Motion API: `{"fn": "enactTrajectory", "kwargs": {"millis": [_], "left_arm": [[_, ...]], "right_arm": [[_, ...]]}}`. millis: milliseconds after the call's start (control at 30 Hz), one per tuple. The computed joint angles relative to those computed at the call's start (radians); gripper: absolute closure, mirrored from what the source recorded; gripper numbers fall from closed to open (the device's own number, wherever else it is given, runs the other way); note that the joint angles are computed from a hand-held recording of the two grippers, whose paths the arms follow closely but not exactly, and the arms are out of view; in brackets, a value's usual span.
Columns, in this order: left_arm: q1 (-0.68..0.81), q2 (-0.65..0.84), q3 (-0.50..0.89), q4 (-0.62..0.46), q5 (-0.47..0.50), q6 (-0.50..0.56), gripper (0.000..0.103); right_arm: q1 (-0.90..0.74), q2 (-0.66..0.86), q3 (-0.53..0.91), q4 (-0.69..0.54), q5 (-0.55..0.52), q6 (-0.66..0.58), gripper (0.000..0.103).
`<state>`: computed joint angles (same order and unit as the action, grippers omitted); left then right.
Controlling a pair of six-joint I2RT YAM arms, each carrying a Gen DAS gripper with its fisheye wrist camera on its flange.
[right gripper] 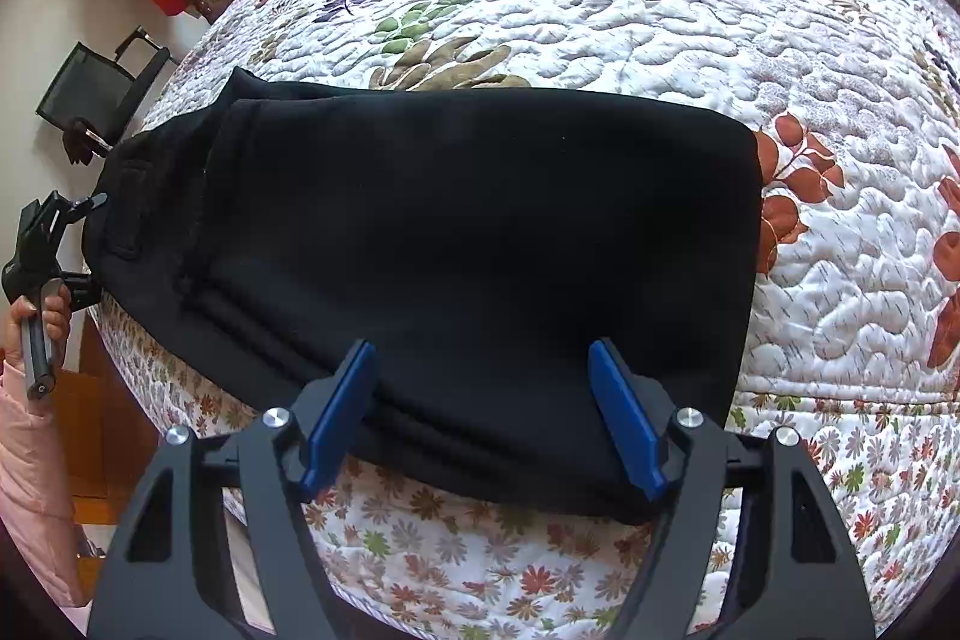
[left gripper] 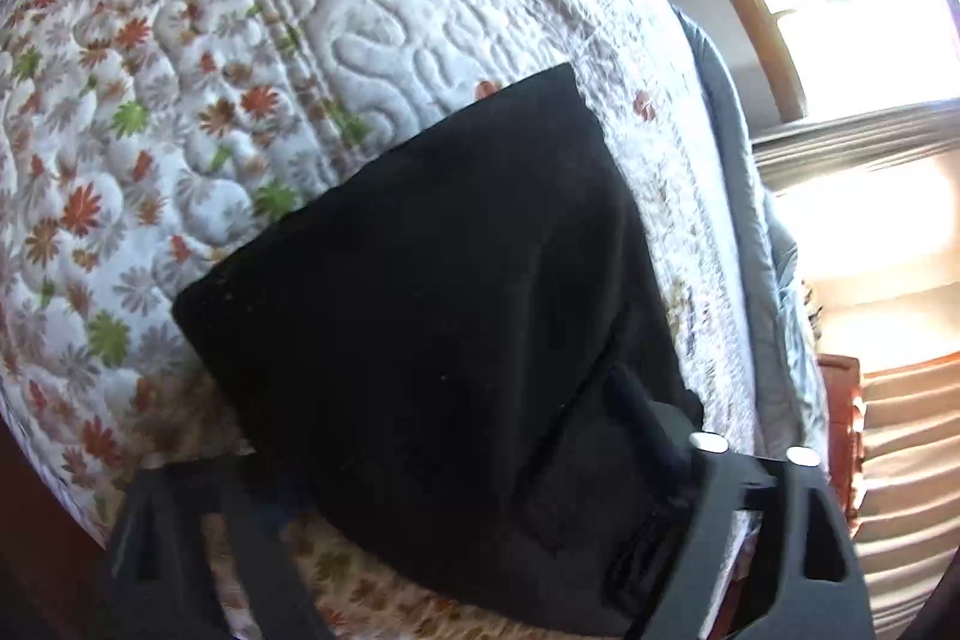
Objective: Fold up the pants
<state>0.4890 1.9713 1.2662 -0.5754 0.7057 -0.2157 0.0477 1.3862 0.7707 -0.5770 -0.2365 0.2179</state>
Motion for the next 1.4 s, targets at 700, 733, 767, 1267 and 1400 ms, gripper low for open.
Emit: {"fn": "enactTrajectory", "kwargs": {"millis": [700,733,767,1267,1400], "left_arm": [[-0.090,-0.395,-0.321,0.318,0.023,-0.079,0.090],[-0.114,-0.418,-0.330,0.325,0.011,-0.077,0.090],[-0.139,-0.447,-0.342,0.325,-0.001,-0.060,0.090],[-0.552,-0.569,-0.353,0.214,-0.250,0.164,0.087],[-0.650,-0.558,-0.367,0.199,-0.298,0.176,0.082]], "right_arm": [[-0.106,-0.099,-0.021,-0.040,-0.093,0.007,0.032],[-0.120,-0.107,-0.023,-0.046,-0.101,0.004,0.032],[-0.132,-0.110,-0.023,-0.050,-0.108,-0.002,0.032],[-0.168,-0.125,-0.048,-0.042,-0.120,-0.011,0.032],[-0.171,-0.127,-0.050,-0.043,-0.123,-0.011,0.032]]}}
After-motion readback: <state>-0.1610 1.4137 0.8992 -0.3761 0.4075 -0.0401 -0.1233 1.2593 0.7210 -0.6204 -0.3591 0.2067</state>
